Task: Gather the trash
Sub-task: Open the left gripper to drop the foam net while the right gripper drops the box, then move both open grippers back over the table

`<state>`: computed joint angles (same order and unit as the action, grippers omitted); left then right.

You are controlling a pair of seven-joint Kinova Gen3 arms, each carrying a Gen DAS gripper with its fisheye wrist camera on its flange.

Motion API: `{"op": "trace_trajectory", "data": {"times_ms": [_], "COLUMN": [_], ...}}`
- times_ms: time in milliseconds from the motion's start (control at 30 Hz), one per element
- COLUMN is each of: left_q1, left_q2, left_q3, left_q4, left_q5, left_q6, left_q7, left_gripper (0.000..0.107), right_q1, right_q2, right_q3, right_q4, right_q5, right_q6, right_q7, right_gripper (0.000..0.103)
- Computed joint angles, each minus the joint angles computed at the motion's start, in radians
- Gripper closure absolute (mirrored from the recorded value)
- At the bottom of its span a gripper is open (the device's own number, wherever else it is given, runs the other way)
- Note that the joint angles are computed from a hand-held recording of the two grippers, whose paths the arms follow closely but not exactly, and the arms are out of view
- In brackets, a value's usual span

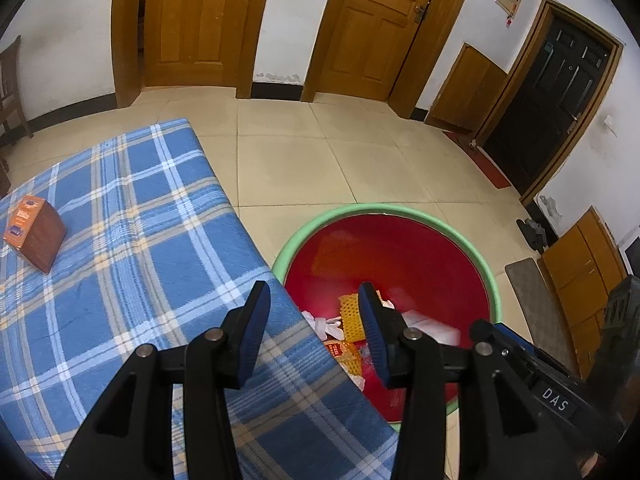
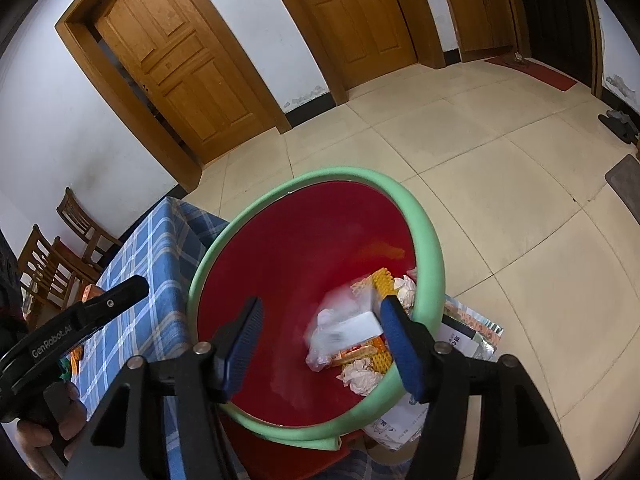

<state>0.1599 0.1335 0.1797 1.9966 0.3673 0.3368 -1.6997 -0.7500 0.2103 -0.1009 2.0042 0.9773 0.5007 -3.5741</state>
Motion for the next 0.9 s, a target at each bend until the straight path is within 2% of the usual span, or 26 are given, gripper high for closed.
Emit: {"op": "trace_trajectory", "data": {"times_ms": [300, 433, 500, 567, 900], "left_q1": [-0.02, -0.02, -0.015, -0.013, -0.091], "left_q2": [-0.049, -0.081, -0.097, -0.122, -0.206], "left_q3": [-0.021, -0.047, -0.062, -0.077, -0.162], "left_q4": [0.024, 0.038, 0.045, 0.061, 0.101], "left_q5": [0.034, 0.009, -0.033, -0.092, -0.103], "left_q6": [0.007, 0.014, 0.011, 0.001, 0.021], "left_q7": [-0.029, -0.004, 0.04, 0.102, 0.093], "left_gripper": [0.061, 0.06, 0.051, 0.046, 0.045], "right_q1": [-0.004, -0.004, -0.001, -0.003, -0.031], "right_q2": [-0.016, -0.02, -0.021, -0.021, 0.004], "right_q3": [-0.013, -0.026, -0.032, -0.037, -0.048], "right_q4": [-0.014, -0.025, -0.034, -0.042, -0.137], "right_q5": [0.011, 0.017, 0.006, 0.002, -0.058], "right_q6": [0.033, 0.046, 0.05, 0.052, 0.089], "right_q7": [-0.006, -0.003, 0.015, 0.026, 0.15], "right_gripper": [0.036, 0.033, 0.027, 0.027, 0.024]}}
